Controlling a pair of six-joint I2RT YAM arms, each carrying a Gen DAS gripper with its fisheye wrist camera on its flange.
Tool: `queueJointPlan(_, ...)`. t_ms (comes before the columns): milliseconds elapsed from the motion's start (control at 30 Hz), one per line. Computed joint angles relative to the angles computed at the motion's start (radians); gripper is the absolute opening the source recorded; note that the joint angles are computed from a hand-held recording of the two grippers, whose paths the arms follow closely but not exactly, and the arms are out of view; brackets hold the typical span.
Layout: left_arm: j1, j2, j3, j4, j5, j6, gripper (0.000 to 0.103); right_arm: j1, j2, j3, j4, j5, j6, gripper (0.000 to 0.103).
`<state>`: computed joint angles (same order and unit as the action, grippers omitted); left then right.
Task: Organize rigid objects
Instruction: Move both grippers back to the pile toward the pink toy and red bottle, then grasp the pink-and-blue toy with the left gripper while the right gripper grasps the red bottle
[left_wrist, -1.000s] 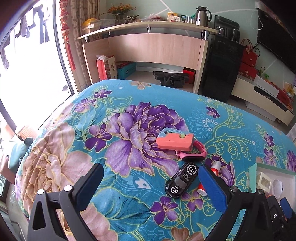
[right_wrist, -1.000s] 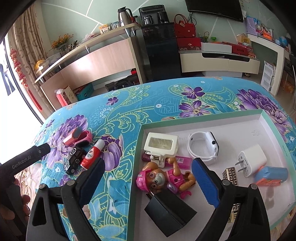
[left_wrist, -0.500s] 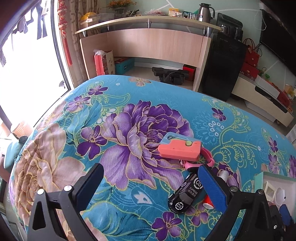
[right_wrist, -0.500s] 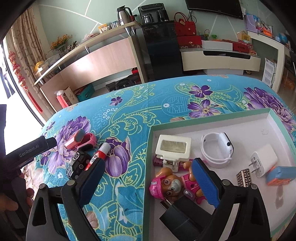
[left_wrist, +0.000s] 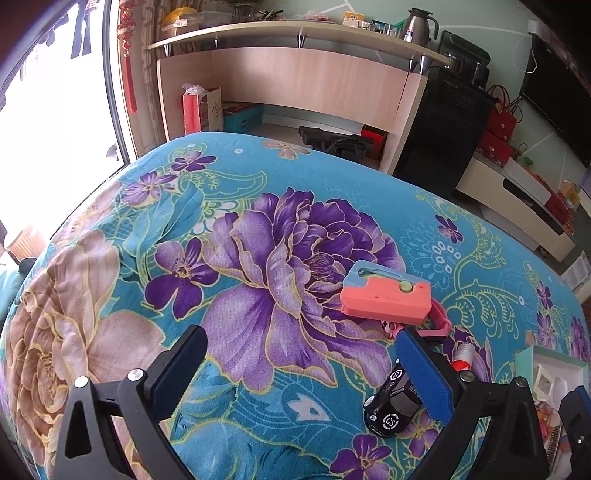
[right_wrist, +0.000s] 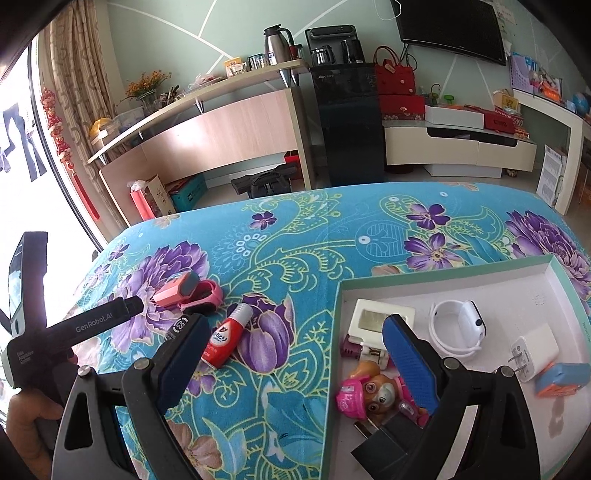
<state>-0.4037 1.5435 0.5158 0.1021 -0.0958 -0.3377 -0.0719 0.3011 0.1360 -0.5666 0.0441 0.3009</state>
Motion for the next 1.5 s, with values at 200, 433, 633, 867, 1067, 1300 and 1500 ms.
queueJointPlan(200, 0.054, 0.025, 0.002, 0.04, 0.046, 0.026, 0.103, 0.172, 0.267, 0.031, 0.215, 0.089, 0.067, 0.095)
queueJointPlan(433, 0.117, 0.061, 0.01, 0.07, 0.092, 0.026, 0.103, 0.263, 0.633, 0.076, 0.462, 0.139, 0.103, 0.095)
queueJointPlan(633, 0.117, 0.112, 0.03, 0.087, 0.093, 0.026, 0.103, 0.262, 0.857, 0.063, 0.665, 0.145, 0.119, 0.095)
queueJointPlan(867, 0.11, 0.128, 0.035, 0.101, 0.09, 0.023, 0.103, 0.252, 0.985, 0.064, 0.757, 0.162, 0.114, 0.094)
queueJointPlan(1067, 0.092, 0.118, 0.024, 0.145, 0.103, 0.023, 0.103, 0.222, 1.041, 0.062, 0.803, 0.118, 0.098, 0.085)
queueJointPlan(1300, 0.065, 0.145, 0.038, 0.178, 0.147, 0.026, 0.103, 0.23, 1.11, 0.077, 0.826, 0.102, 0.083, 0.079)
queueJointPlan(1500, 0.024, 0.195, 0.074, 0.182, 0.18, 0.046, 0.103, 0.235, 1.124, 0.085, 0.819, 0.106, 0.066, 0.079)
